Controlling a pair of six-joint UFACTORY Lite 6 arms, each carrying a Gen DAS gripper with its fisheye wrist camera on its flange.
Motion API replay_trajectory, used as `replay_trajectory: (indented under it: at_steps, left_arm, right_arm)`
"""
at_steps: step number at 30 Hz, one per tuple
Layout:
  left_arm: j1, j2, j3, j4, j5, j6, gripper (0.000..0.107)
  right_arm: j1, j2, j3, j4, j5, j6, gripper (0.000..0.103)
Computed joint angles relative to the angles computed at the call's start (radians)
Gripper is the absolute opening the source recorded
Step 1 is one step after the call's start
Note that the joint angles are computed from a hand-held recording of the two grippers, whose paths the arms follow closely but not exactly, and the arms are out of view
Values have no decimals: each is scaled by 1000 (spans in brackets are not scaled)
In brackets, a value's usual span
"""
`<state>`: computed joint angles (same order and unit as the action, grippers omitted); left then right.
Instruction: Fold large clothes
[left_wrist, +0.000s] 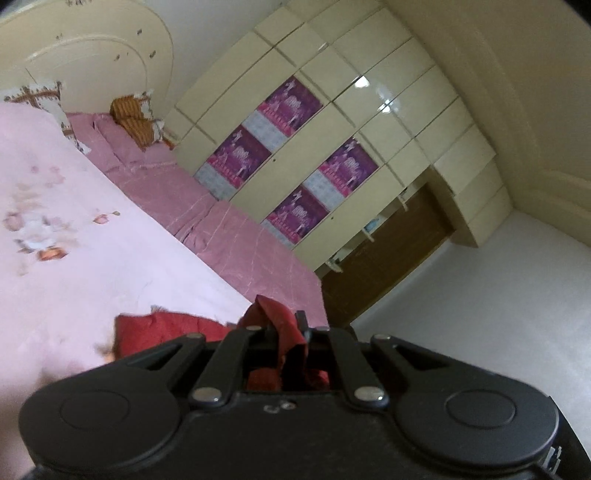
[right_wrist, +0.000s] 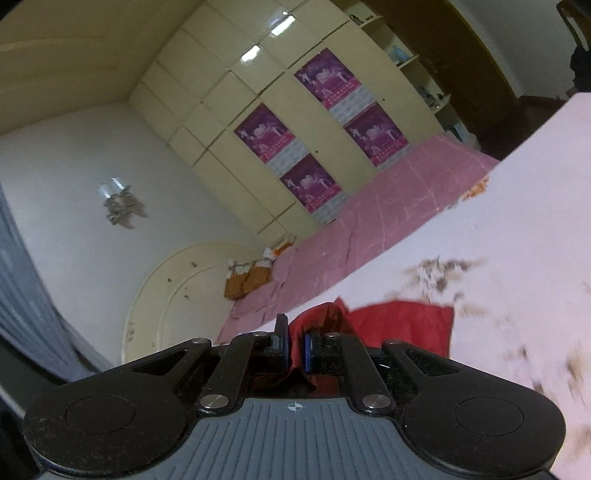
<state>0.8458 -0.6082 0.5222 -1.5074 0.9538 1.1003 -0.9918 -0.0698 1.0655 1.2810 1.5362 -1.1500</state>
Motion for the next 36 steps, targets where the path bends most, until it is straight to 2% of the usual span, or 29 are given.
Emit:
replay_trajectory:
  at_steps: [2, 3, 7, 9, 10, 11, 12, 13, 14, 16, 18, 19, 22, 25, 26, 27, 28, 29, 30, 33, 36]
  left_arm:
    - [-130, 209, 93, -114, -123, 115, 5]
    - [-163, 314, 147, -148, -150, 168, 5]
    - [-250, 688, 375, -224, -209, 299, 5]
    - [-265, 825, 461, -230, -217, 357, 8]
    - [-282, 880, 500, -237, -238, 387, 18]
    - [-290, 925, 528, -253, -253, 417, 36]
    - [-293, 962, 551, -271, -260, 438, 52]
    - [-293, 976, 547, -323, -268, 486, 86]
    - [-292, 980, 530, -395, -270, 558, 97]
    - [-278, 1020, 548, -414, -264, 581, 95]
    - [-261, 1078, 599, -341, -251, 527, 87]
    - [-261, 1106, 630, -286, -262, 498, 81]
    - [-273, 1224, 780, -49, -285, 314, 76]
    - [-297, 1332, 925, 137, -293, 154, 63]
    - [-309, 1342, 937, 158, -312, 149, 50]
    - [-316, 1341, 932, 153, -323, 173, 40]
    - [-320, 1347, 945, 157, -317, 179, 19]
    - [-325, 1329, 926, 123, -329, 224, 12]
    - [-332, 1289, 885, 65, -353, 302, 9]
    - [-343, 1137, 734, -180, -368, 604, 5]
    - [-362, 1089, 714, -315, -369, 745, 5]
  right_arm:
    - [155, 70, 45, 45, -157, 30, 7]
    - [232, 121, 79, 65, -238, 46, 7]
    - [423, 356, 225, 105, -466, 68, 7]
    - [484, 468, 292, 109, -533, 61, 7]
    - [503, 509, 309, 120, -555, 35, 7]
    - [528, 544, 329, 124, -595, 13, 8]
    - [559, 574, 356, 103, -655, 15, 27]
    - [579, 579, 343, 124, -715, -26, 49]
    - [593, 561, 303, 188, -778, -108, 84]
    - [606, 595, 312, 234, -815, -194, 85]
    - [610, 660, 357, 227, -821, -186, 85]
    - [617, 689, 381, 211, -835, -181, 85]
    - [641, 779, 467, 130, -862, -140, 78]
    - [679, 860, 567, 19, -880, -62, 77]
    - [695, 879, 591, -21, -898, -36, 72]
    - [709, 909, 627, -61, -903, -9, 54]
    - [720, 927, 648, -88, -900, 6, 39]
    - [730, 931, 645, -88, -911, -21, 15]
    - [744, 905, 604, -49, -952, -90, 5]
    - [738, 781, 446, 233, -984, -404, 3]
    - [734, 723, 388, 420, -973, -598, 3]
